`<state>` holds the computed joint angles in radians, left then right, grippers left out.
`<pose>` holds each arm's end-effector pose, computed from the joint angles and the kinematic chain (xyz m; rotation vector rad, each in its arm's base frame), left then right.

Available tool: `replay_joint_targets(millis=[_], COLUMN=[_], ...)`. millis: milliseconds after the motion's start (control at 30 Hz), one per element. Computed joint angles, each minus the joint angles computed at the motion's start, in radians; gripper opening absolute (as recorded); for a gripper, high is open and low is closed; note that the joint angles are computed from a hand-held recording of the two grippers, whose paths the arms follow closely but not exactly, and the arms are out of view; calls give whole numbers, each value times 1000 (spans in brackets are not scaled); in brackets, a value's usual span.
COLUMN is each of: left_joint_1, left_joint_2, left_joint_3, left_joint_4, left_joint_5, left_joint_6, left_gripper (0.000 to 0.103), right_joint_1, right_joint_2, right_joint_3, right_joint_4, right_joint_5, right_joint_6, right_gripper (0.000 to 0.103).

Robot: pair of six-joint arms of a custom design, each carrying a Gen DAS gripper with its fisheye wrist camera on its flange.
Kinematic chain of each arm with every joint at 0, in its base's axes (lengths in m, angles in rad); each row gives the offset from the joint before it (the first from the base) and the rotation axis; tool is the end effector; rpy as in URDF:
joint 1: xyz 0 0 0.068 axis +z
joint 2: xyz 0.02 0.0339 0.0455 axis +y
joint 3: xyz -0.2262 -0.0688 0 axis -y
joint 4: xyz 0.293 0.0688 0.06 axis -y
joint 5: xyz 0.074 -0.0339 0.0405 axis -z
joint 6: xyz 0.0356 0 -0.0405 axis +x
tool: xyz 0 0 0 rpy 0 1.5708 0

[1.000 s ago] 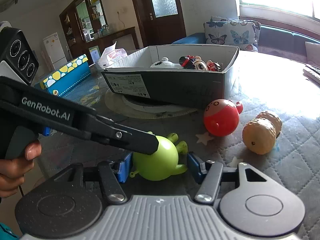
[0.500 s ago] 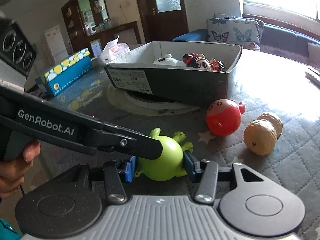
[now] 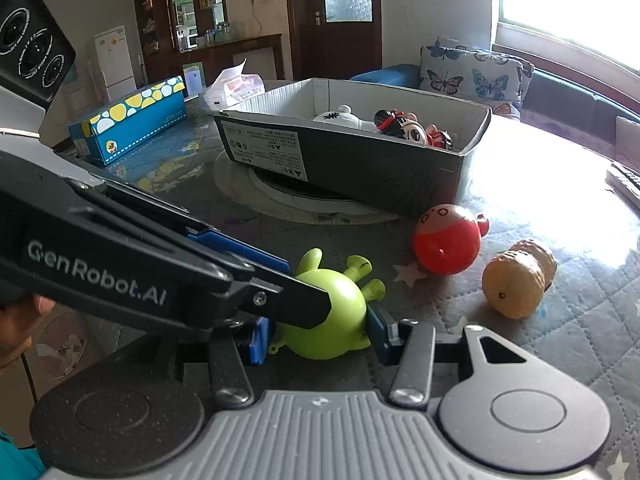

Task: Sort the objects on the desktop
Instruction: 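Close the left tool on the green alien toy while the right tool grips it, then carry the green alien toy into the box and open both tools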

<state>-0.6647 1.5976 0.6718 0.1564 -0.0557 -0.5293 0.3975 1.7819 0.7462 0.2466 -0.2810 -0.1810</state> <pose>0.2601 -0.2013 0.0653 0.1341 2.3958 -0.5161 0.3140 0.1425 0.0364 -0.8046 2.2217 0.4367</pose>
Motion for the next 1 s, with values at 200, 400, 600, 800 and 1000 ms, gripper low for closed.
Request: replay_joint_targets(millis=[200,400,600,800,1000], left_joint_1=[-8,-19,-25,-31,-27], left_joint_2=[1,-8,-30,-51,-84], left_joint_3=[5,5,-3,-6,-14], left_joint_4=[-10,-17,-16,-25,-32], left_joint_5=[-13,-37,-54,-83,-100], left_joint_6=[9,20,32,51,71], left_gripper=[36,35,35,35,35], right_joint_1=[-4,-7,-8,-5,0], right_joint_2=[0,-7,-26,-39,-53], right_joint_3=[-6,-12,-18,-17,-7], right_joint_4=[11,16,20,24,19], right_joint_5=[-6,-13,-12,-12,-8], right_joint_6=[4,6,2,-5,-22], right_gripper=[49,49,49,49,49])
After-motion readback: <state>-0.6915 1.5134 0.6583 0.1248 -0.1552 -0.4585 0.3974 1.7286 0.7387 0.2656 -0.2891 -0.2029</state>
